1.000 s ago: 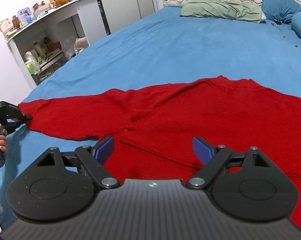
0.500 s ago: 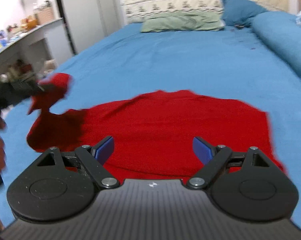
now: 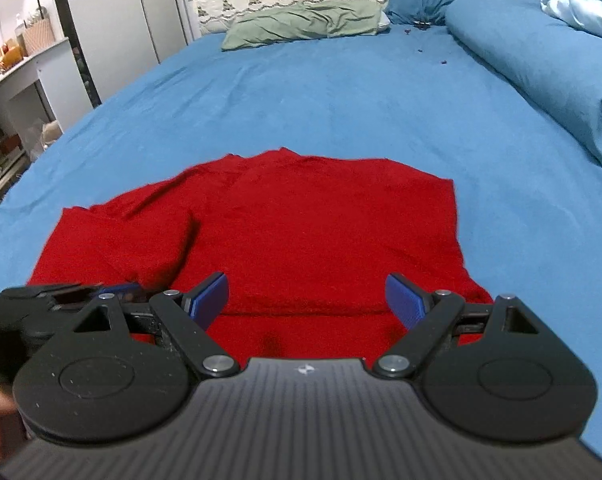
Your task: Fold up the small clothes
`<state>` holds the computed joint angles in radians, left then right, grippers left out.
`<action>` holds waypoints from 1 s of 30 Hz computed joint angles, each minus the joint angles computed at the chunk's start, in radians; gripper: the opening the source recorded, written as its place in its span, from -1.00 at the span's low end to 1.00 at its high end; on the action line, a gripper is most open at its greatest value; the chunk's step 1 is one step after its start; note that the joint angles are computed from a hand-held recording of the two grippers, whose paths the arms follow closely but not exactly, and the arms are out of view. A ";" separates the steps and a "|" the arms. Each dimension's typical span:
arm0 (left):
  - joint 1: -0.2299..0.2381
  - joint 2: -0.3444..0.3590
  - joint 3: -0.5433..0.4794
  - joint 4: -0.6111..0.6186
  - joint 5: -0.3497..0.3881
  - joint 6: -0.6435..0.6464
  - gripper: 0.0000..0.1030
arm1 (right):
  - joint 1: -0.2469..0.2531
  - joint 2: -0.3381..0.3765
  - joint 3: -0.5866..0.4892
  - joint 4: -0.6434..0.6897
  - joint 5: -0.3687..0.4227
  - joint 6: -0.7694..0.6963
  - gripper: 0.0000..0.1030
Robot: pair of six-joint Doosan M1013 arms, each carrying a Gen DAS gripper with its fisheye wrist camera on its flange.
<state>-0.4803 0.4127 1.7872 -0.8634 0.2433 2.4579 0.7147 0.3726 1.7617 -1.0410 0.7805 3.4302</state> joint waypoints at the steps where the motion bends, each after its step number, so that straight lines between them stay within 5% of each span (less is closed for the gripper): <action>1: 0.002 -0.022 0.026 0.017 -0.036 -0.004 0.84 | 0.000 0.000 -0.003 -0.010 -0.003 -0.004 0.97; 2: 0.010 -0.042 0.054 -0.017 -0.080 0.045 1.00 | -0.001 0.004 -0.012 -0.019 -0.006 -0.017 0.97; 4: 0.025 -0.055 0.078 0.034 -0.143 -0.007 1.00 | -0.011 0.022 -0.044 -0.004 -0.034 -0.091 0.97; 10: 0.077 -0.017 0.025 0.513 -0.093 -0.569 0.99 | -0.049 0.128 -0.206 0.277 -0.110 -0.580 0.90; 15: 0.104 0.001 -0.013 0.419 0.000 -0.536 0.99 | -0.036 0.232 -0.354 0.345 -0.029 -0.898 0.88; 18: 0.112 -0.002 -0.015 0.395 0.012 -0.523 0.99 | -0.039 0.286 -0.424 0.400 0.026 -1.056 0.53; 20: 0.112 -0.010 -0.010 0.370 0.004 -0.503 0.99 | -0.046 0.312 -0.459 0.450 0.051 -1.149 0.07; 21: 0.118 -0.023 0.009 0.334 -0.006 -0.463 0.99 | -0.049 0.313 -0.461 0.459 0.042 -1.163 -0.32; 24: 0.123 -0.030 0.013 0.274 0.004 -0.409 0.99 | -0.050 0.286 -0.426 0.355 0.014 -0.950 -0.47; 27: 0.131 -0.029 0.011 0.176 0.024 -0.318 0.99 | -0.045 0.220 -0.318 0.196 -0.027 -0.557 -0.47; 30: 0.126 -0.031 0.017 0.179 0.009 -0.308 0.99 | -0.042 0.165 -0.188 0.091 -0.097 -0.191 -0.22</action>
<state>-0.3545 0.3814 1.8042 -0.6843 0.2525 2.1501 0.6724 0.5380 1.5736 -0.9499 0.6833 3.2394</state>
